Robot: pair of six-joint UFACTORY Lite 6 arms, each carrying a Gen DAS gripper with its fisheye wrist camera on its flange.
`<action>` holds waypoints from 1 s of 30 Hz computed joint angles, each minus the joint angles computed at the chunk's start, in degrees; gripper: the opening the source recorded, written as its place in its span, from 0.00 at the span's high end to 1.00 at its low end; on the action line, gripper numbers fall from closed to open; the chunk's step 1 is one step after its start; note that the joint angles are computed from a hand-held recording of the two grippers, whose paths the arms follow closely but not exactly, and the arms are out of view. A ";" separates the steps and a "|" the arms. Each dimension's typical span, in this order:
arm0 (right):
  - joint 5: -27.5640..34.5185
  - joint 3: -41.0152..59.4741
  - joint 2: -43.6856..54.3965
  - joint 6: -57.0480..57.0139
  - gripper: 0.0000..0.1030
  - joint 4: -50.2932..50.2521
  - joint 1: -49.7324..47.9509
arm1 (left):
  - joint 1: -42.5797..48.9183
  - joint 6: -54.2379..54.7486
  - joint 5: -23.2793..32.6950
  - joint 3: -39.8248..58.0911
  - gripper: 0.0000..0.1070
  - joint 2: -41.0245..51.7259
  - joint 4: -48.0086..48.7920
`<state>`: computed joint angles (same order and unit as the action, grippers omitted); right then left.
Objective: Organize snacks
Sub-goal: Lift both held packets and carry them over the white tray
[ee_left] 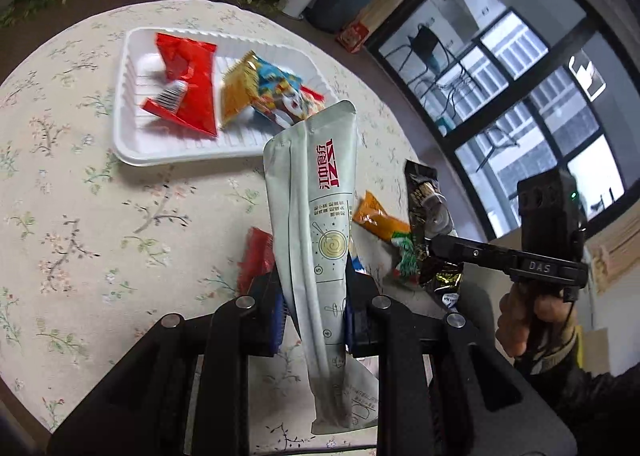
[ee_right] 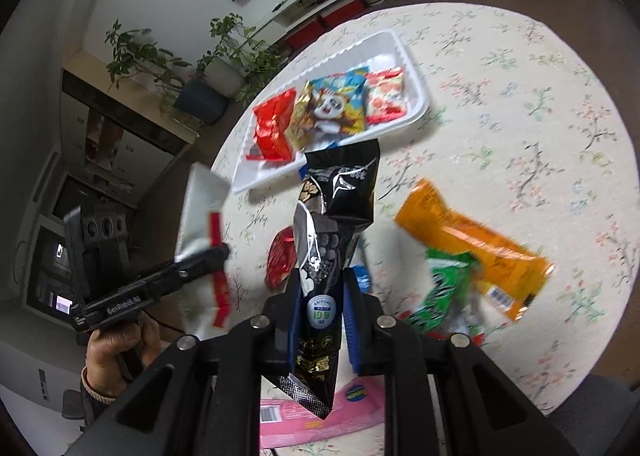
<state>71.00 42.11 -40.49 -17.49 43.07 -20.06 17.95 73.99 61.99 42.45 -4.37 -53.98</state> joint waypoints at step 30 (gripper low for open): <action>-7.37 70.83 70.08 7.16 0.80 -18.62 18.95 | -21.48 -37.53 -10.28 74.46 0.82 54.77 9.89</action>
<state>63.63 112.94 29.59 -10.33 24.45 -1.11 -3.53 36.46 51.71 116.91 50.40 -44.09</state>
